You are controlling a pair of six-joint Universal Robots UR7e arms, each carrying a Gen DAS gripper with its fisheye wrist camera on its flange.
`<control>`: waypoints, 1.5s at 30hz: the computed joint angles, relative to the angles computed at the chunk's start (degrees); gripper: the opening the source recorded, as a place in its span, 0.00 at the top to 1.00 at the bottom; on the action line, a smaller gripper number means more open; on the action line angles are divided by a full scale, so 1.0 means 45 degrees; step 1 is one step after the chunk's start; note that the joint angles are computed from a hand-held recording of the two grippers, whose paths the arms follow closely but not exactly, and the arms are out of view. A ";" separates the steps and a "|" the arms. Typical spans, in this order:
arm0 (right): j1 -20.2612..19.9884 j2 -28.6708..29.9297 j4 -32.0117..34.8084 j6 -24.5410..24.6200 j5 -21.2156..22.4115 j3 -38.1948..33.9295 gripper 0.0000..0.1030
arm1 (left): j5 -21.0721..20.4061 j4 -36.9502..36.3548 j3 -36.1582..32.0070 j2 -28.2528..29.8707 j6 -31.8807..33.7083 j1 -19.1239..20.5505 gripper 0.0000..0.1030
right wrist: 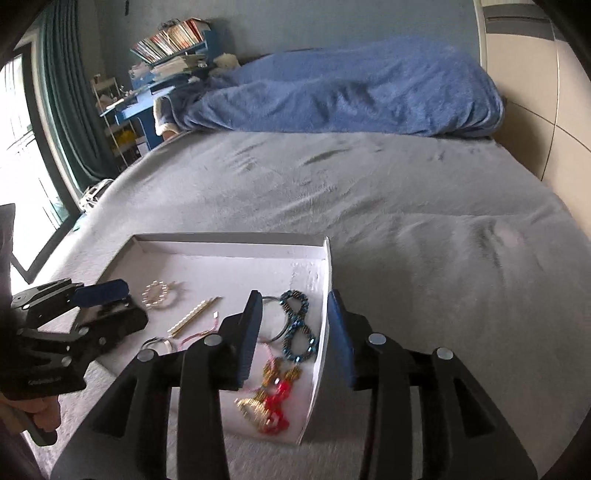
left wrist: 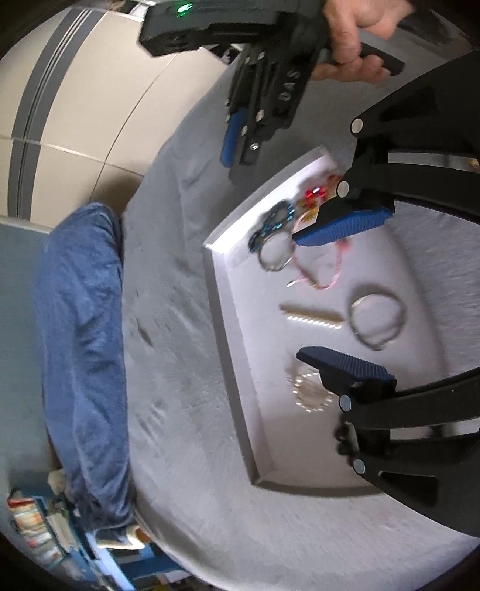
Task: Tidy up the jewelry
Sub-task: 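Grasp the dark red bead bracelet with gold bead using the left gripper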
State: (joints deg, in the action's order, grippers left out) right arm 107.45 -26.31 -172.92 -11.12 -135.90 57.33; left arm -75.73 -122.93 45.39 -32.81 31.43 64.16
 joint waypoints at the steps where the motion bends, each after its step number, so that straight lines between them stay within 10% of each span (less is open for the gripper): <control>1: 0.0068 -0.0101 -0.0080 0.0073 -0.0002 0.0232 0.61 | 0.0020 -0.0215 0.0480 -0.0309 0.0139 -0.0016 0.42; 22: 0.1015 -0.1560 -0.1000 0.1551 -0.0538 0.3925 0.54 | 0.1004 -0.0518 0.8103 -0.4764 0.1399 -0.0280 0.66; 27: 0.1056 -0.1605 -0.0698 0.1865 -0.0600 0.4240 0.54 | 0.1729 -0.0998 0.8491 -0.4796 0.1844 -0.0264 0.94; 45: 0.1194 -0.1183 0.2056 0.2715 -0.0496 0.4666 0.54 | 0.1910 -0.0892 0.6077 -0.4149 -0.0437 0.0527 0.94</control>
